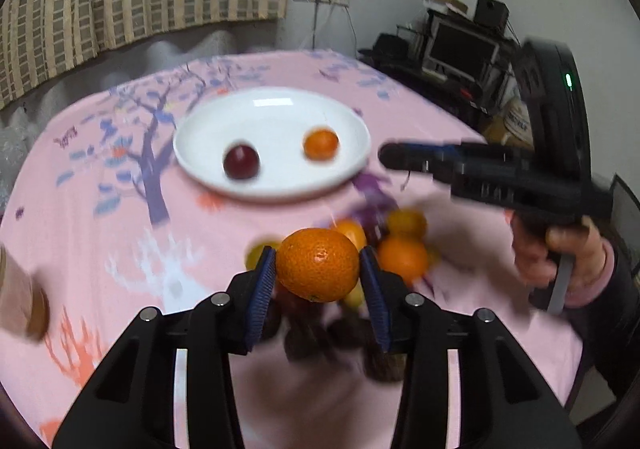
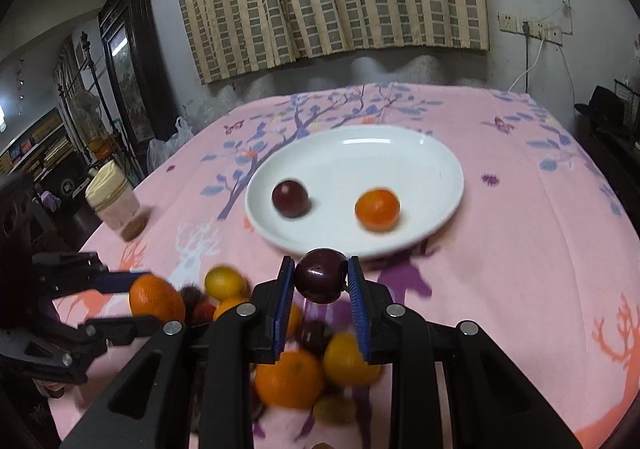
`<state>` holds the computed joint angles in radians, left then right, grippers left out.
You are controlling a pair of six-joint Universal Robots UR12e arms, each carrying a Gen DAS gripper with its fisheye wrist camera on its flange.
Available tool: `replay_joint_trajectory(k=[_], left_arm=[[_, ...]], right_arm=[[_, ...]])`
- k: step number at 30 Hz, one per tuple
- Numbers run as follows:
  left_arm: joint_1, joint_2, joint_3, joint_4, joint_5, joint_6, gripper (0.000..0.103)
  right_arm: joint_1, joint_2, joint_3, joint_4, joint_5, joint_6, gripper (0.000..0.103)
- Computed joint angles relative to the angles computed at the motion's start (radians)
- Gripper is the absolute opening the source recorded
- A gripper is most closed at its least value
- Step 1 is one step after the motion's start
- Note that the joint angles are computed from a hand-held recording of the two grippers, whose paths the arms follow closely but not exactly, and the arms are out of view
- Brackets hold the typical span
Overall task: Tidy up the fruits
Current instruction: 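Lower both fruits onto the white plate and open both tools, then grasp a yellow citrus with the right tool while the left tool grasps a brown mangosteen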
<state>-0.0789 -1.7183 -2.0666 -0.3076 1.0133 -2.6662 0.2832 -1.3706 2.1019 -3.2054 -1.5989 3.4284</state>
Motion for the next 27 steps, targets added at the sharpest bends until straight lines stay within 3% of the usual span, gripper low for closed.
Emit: replay_joint_trajectory(k=[4, 9, 13, 16, 20, 24, 27], left_arm=[[-0.032, -0.097, 0.137, -0.016, 0.0, -0.115, 0.042], [-0.075, -0.196, 0.266, 0.003, 0.119, -0.205, 0.042], [-0.097, -0.252, 0.347, -0.065, 0.222, -0.224, 0.044], [-0.084, -0.244, 0.33, -0.055, 0.205, -0.243, 0.06], [-0.056, -0.18, 0.23, 0.04, 0.195, -0.243, 0.085], [-0.019, -0.107, 0.1, 0.185, 0.188, -0.236, 0.095], [0.004, -0.066, 0.042, 0.191, 0.173, -0.196, 0.095]], right_arm=[[-0.007, 0.055, -0.069, 0.055, -0.018, -0.005, 0.027], [-0.015, 0.097, -0.117, 0.097, 0.003, -0.027, 0.027], [-0.018, 0.099, -0.12, 0.099, 0.019, -0.044, 0.033], [-0.022, 0.08, -0.102, 0.098, 0.024, -0.041, 0.033], [-0.024, 0.044, -0.066, 0.096, 0.011, -0.026, 0.035], [-0.019, 0.006, -0.016, 0.106, 0.003, -0.004, 0.037], [-0.019, -0.017, 0.025, 0.113, 0.023, 0.022, 0.037]])
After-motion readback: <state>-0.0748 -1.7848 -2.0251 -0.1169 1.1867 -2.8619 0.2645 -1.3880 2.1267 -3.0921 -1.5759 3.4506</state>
